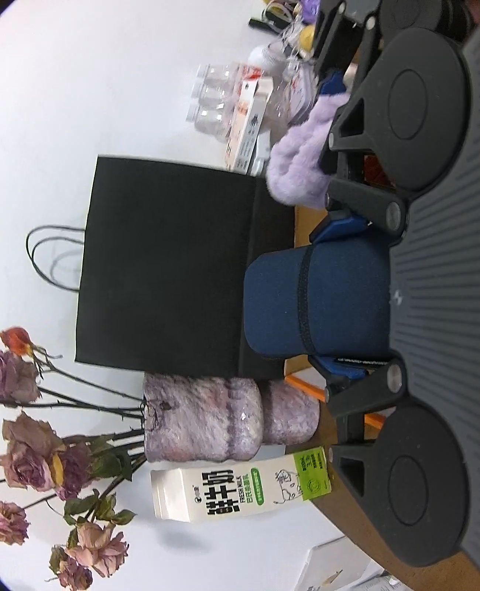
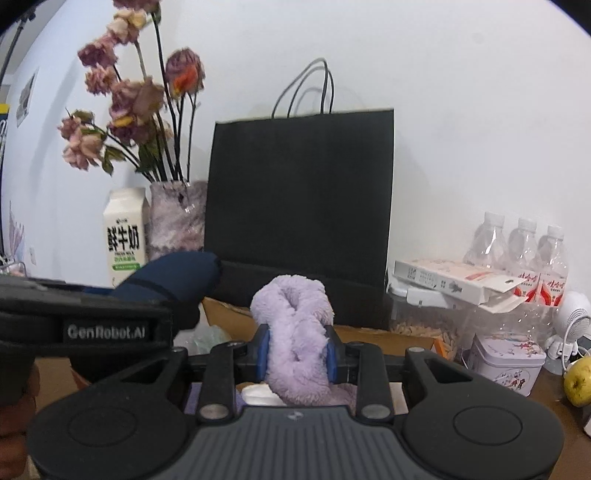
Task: Organize objects
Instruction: 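Open both grippers to drop the pencil case and scrunchie into the box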
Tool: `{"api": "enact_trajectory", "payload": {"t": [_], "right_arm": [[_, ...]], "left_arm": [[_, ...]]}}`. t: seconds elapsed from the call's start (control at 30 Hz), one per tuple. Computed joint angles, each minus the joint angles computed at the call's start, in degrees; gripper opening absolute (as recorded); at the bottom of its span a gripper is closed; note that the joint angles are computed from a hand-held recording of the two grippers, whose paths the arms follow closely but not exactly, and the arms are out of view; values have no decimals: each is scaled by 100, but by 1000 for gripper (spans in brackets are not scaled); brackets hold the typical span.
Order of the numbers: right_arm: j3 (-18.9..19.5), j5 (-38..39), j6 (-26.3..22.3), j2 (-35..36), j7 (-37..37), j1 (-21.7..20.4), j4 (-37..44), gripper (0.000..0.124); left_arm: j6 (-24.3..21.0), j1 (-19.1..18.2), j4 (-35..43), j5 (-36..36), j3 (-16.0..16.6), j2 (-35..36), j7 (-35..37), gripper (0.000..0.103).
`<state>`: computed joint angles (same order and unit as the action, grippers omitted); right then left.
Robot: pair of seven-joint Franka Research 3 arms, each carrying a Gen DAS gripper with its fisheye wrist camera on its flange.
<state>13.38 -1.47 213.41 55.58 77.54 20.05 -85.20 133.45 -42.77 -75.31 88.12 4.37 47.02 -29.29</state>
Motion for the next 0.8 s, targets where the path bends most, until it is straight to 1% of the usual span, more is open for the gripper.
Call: {"api": "enact_trajectory", "payload": {"t": [0.03,0.07,0.13,0.17,0.2,0.23,0.27,0.33,0.37,0.43,0.57,0.8], "right_arm": [[-41,70,-31,39,-26,45,70,31],[-90,149,-81,64,-68,96,131,37],[-165,290,-190,95,-158,173,214,48],[-214,409,-213,102,-210,227,235,63],[-277,560,-210,108,-272,296,250,82],[-298,643,-171,115,-313,325,255,91],[-318,727,-95,122,-351,353,250,102],[-385,923,122,149,-452,440,253,103],[-379,946,146,150,-475,438,252,103],[-279,863,90,139,-414,341,235,103],[-284,897,-55,136,-437,343,258,103],[-210,809,-5,-14,-412,280,9,103]], "left_arm": [[-52,22,74,-72,-9,56,76,66],[-77,30,106,-111,1,84,90,67],[-228,-51,86,-20,99,99,-43,83],[-353,-93,73,-1,123,98,-83,100],[-517,-149,57,32,153,97,-166,103],[-640,-185,47,63,163,98,-218,103],[-650,-167,35,68,141,85,-199,103],[-598,-101,32,35,83,76,-162,103],[-607,-82,54,-2,61,90,-129,103],[-609,-68,70,-43,46,107,-79,103],[-595,-73,71,-65,49,116,-69,103],[-597,-123,-151,100,44,-29,-223,103]]}}
